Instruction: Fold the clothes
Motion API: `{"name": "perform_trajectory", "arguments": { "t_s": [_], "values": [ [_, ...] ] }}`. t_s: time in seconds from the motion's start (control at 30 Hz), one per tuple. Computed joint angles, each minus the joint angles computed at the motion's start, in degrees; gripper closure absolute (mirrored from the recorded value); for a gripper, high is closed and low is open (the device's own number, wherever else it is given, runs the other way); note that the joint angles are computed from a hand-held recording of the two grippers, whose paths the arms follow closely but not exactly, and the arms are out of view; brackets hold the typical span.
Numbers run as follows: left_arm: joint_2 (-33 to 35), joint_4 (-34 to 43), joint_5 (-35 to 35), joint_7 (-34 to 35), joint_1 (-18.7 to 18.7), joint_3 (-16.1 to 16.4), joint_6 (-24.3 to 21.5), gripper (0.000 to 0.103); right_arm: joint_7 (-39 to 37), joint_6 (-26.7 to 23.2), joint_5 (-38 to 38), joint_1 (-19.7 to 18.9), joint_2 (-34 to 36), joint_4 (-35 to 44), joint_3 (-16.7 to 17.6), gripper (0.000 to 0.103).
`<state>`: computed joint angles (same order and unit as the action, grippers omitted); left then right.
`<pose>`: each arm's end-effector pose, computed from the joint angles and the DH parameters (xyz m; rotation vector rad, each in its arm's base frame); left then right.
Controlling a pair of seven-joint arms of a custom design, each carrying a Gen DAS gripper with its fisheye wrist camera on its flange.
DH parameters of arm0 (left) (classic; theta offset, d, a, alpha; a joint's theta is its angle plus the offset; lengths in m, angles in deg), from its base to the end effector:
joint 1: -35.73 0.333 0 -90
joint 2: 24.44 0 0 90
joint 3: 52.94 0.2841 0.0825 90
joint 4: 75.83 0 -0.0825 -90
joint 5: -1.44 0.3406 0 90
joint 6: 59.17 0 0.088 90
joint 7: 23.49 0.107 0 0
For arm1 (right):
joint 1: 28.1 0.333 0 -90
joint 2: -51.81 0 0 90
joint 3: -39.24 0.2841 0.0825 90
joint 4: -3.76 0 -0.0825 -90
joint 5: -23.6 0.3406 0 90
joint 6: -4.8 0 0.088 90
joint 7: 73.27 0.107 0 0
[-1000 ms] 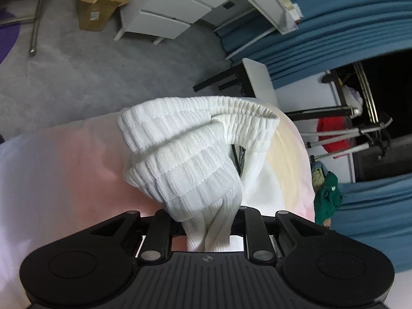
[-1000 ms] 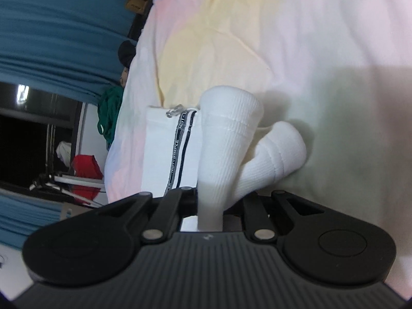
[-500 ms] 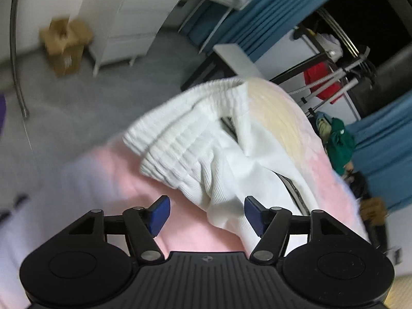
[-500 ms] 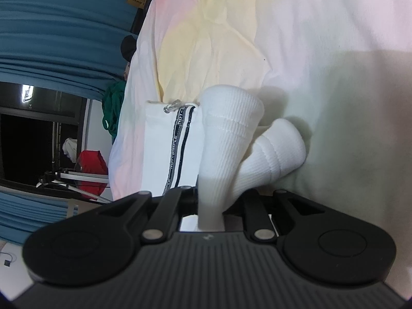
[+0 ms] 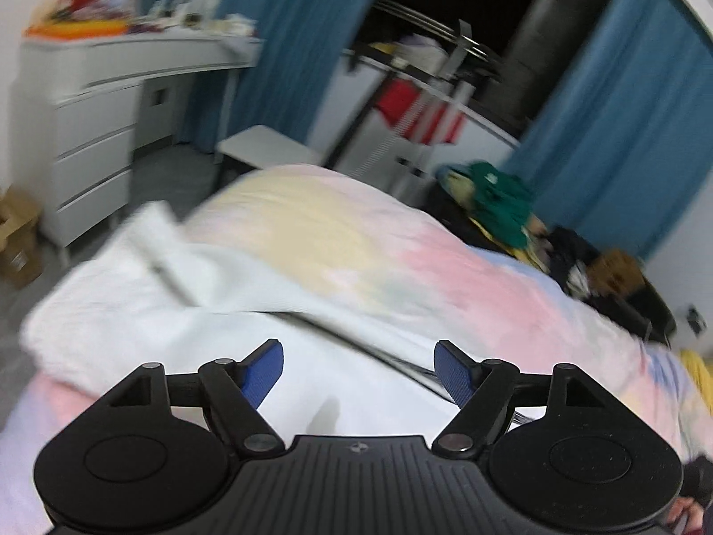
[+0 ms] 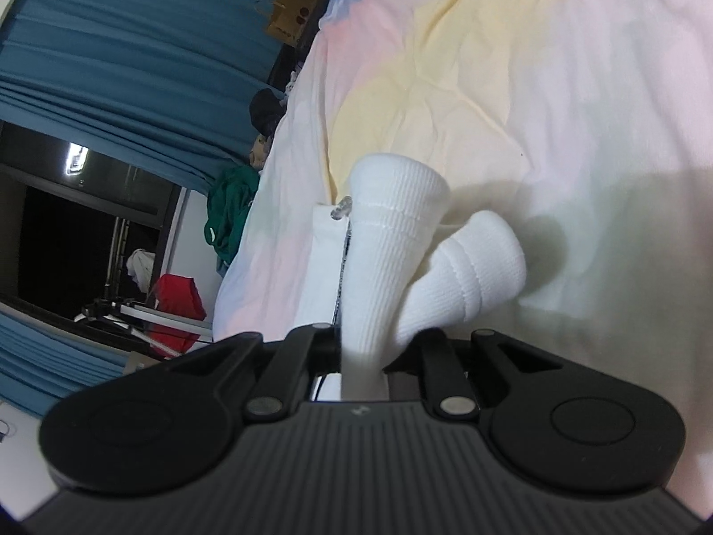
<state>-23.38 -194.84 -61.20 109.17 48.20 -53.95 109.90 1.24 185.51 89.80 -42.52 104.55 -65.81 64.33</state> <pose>0.5219 0.1658 0.4815 -2.0500 1.2815 -1.0812 0.7192 -0.0601 0.3078 -0.5090 1.9896 -0.0632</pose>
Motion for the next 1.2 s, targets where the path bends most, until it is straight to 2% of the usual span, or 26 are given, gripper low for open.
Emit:
{"name": "perform_trajectory", "arguments": {
  "t_s": [0.07, 0.17, 0.23, 0.27, 0.33, 0.43, 0.57, 0.63, 0.77, 0.8, 0.83, 0.87, 0.93, 1.03, 1.13, 1.2],
  "values": [
    [1.68, 1.4, -1.84, 2.55, -1.83, -2.04, 2.23, 0.023, 0.11, -0.16, -0.33, 0.02, 0.15, 0.17, -0.19, 0.09],
    [5.92, 2.93, 7.25, -5.39, -4.06, -4.0, 5.45, 0.023, 0.18, -0.8, -0.7, -0.22, 0.2, 0.16, -0.45, 0.09],
    [8.75, 2.92, 21.15, -18.86, -7.7, -1.59, 7.84, 0.023, 0.56, -1.1, -1.06, -0.1, 0.12, 0.09, -0.92, 0.09],
    [10.54, 3.26, 28.51, -26.18, -10.95, 1.6, 8.66, 0.023, 1.23, -0.99, -1.41, 0.16, 0.1, 0.17, -1.2, 0.09],
    [13.82, 4.38, 38.23, -36.12, -16.28, 7.45, 8.98, 0.023, -3.23, 1.12, 1.34, -2.05, 0.39, -0.13, 2.63, 0.09],
    [16.64, 4.91, 41.42, -38.42, -15.55, 7.02, 9.35, 0.023, -9.39, 4.08, 4.69, -3.68, 1.9, 1.48, 7.24, 0.09],
    [18.55, 3.99, 43.54, -38.04, -11.39, 3.95, 11.67, 0.023, -8.28, 2.18, 5.09, -2.86, 2.47, 2.5, 5.53, 0.09],
    [19.9, 4.42, 47.44, -40.49, -14.5, 7.73, 12.82, 0.023, -9.38, 0.38, 7.99, -4.42, 3.15, 2.67, 6.92, 0.089],
    [21.32, 3.45, 55.04, -46.35, -26.18, 19.92, 13.98, 0.021, -4.75, -4.61, 11.46, -4.47, 3.19, 2.16, 4.06, 0.085],
    [21.8, 3.23, 56.79, -47.64, -29.32, 23.19, 14.16, 0.021, -2.52, -6.02, 10.42, -3.37, 3.16, 2.56, 2.03, 0.083],
    [22.35, 3.04, 58.44, -48.85, -32.4, 26.39, 14.31, 0.021, -0.41, -7.42, 9.38, -2.26, 3.21, 3.07, 0.05, 0.074],
    [22.73, 2.84, 59.8, -49.47, -33.97, 27.91, 14.58, 0.021, 0.57, -8.63, 8.58, -1.49, 3.56, 3.9, -1.15, 0.066],
    [23.43, 3.34, 61.59, -50.24, -33.75, 27.69, 14.91, 0.021, 3.28, -10.79, 5.91, 0.33, 4.86, 6.21, -3.57, 0.055],
    [23.04, 3.02, 63.57, -51.88, -32.78, 26.92, 15.19, 0.021, 9.95, -12.42, -0.89, 3.86, 7.35, 10.15, -7.79, 0.053],
    [22.4, 2.98, 65.06, -53.14, -29.5, 23.9, 15.3, 0.021, 10.01, -10.14, -4.06, 4.92, 11.21, 15.73, -6.36, 0.05],
    [21.97, 2.78, 66.2, -54.03, -27.83, 22.47, 15.5, 0.021, 7.6, -8.92, -4.58, 4.5, 14.09, 19.99, -3.17, 0.05]
  ]
}}
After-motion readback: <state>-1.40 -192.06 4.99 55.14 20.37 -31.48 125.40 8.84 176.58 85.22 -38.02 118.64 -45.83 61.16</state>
